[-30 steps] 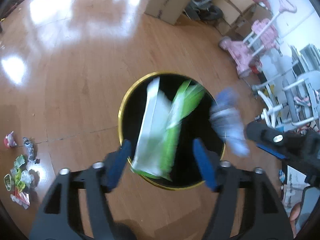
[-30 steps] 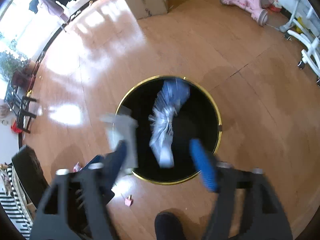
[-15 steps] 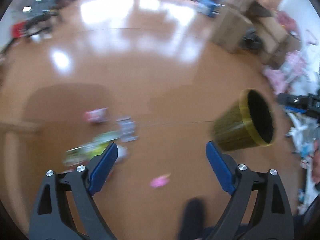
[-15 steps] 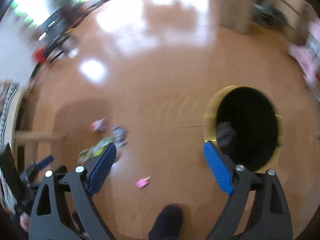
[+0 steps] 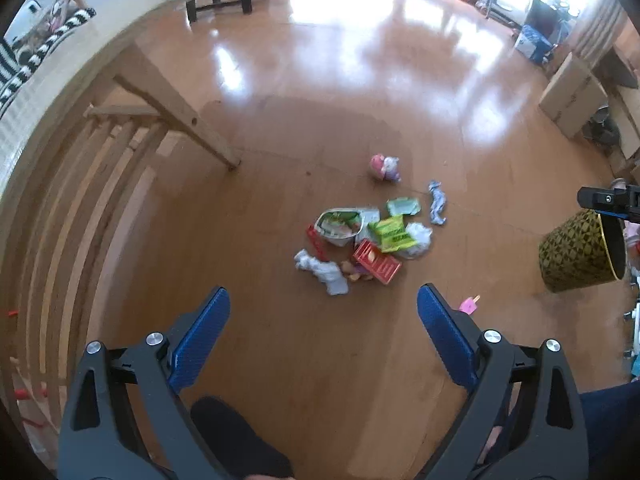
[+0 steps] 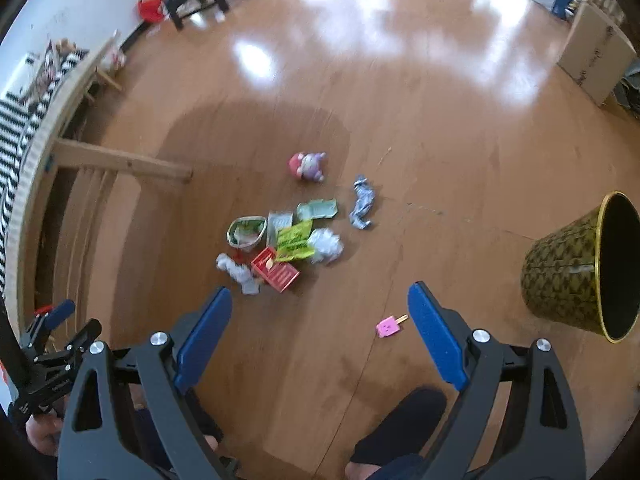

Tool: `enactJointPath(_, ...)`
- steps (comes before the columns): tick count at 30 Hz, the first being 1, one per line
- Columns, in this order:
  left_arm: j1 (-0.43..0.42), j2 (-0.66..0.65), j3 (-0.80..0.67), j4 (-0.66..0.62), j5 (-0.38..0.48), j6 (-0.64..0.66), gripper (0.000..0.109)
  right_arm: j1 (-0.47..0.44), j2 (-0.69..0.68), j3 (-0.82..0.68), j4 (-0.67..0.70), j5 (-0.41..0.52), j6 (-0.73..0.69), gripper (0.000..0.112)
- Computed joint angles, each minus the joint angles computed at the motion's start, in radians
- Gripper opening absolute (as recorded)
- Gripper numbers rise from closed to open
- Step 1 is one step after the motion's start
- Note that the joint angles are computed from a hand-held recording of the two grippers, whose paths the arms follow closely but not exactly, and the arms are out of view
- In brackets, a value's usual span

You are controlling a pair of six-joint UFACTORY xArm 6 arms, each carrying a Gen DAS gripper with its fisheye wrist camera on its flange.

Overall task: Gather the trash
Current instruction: 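Move both open tools back toward the trash pile, then grasp the red cigarette box with the left tool while the right grasps clear plastic wrap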

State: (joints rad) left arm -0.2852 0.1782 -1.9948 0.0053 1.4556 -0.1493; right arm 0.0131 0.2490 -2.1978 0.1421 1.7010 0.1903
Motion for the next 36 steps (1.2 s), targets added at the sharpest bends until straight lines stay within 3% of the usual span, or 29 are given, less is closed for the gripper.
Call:
enactJointPath(5,0.039,-0.016,0.060,-0.066,-0.018,-0.017,0.092,0.041,-0.004,0.032,-0.013,-0.035,0.001,0.086)
enactJointPath(12,-0.002,-0.011,0.181,-0.068,-0.060,-0.086,0.092,0.008,-0.078,0.228,-0.065,-0.070,-0.032,0.086)
enactJointPath(18,-0.065,0.041,0.270,-0.018,-0.181,-0.098,0.092,-0.045,-0.171,0.507,-0.122,-0.184,-0.041,0.086)
enactJointPath(21,-0.083,0.099,0.288,-0.007,-0.254,-0.135,0.092,-0.066,-0.187,0.603,-0.076,-0.257,-0.074,0.086)
enactJointPath(30,-0.097,0.243,0.355,-0.101,-0.406,-0.232,0.092,-0.091,0.006,0.675,0.195,-0.457,-0.007,0.083)
enactJointPath(36,-0.091,0.355,0.335,-0.159,-0.463,-0.321,0.092,-0.079,0.189,0.601,0.298,-0.523,0.050,0.083)
